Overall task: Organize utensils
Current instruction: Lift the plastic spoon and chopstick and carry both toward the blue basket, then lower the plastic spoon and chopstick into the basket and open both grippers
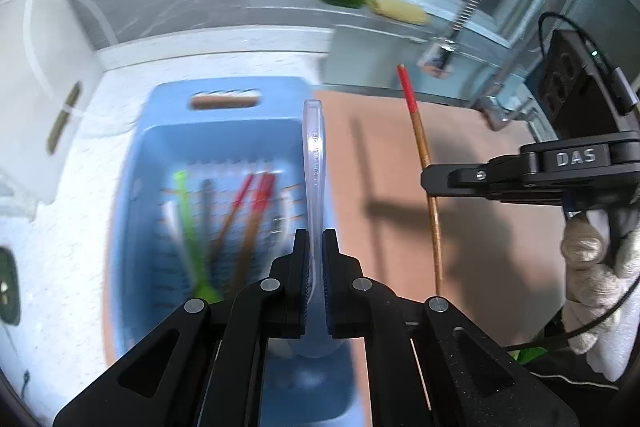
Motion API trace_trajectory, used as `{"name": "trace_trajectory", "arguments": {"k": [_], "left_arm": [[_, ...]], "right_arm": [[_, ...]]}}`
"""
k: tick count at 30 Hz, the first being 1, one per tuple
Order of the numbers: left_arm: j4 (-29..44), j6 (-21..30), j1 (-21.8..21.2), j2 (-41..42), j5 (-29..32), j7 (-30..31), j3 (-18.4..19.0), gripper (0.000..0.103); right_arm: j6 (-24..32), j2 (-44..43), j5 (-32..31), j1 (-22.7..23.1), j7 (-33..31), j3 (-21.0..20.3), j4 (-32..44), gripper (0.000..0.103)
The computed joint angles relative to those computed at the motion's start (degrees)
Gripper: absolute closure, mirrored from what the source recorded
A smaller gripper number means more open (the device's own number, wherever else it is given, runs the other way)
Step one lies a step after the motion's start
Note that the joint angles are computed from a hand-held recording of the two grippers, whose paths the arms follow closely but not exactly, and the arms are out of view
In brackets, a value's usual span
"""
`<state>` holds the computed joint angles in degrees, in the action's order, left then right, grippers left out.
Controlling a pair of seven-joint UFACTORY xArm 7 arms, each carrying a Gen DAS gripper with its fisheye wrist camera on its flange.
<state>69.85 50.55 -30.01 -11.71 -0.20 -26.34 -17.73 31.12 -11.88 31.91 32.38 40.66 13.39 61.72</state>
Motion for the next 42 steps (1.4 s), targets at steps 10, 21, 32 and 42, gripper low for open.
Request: {"name": "trace_trajectory", "arguments": {"k": [10,21,32,42], "left_arm": [[-7.0,0.9,3.1,-5.3,-3.3,2.5,3.2,0.098],[-9.1,2.0,4.7,-5.2,-5.5,7.0,4.2,0.098],[-9.7,0.8,5.4,-3.7,-7.7,9.8,5.1,0.098],[-9.7,0.2,5.5,-2.2,-8.6,10.9,5.2,0.098]], "right_arm": [[1.1,12.6,-2.9,1.2,0.8,3.0,12.9,0.097],[5.9,22.8,-11.0,3.1,5.5,4.1,22.9,0.097],[10.5,28.1,-17.7,5.0,9.0,3.3,28.5,0.097],[13.3,31.1,-22.0,6.6,10.9,2.5,32.8,0.097]]}}
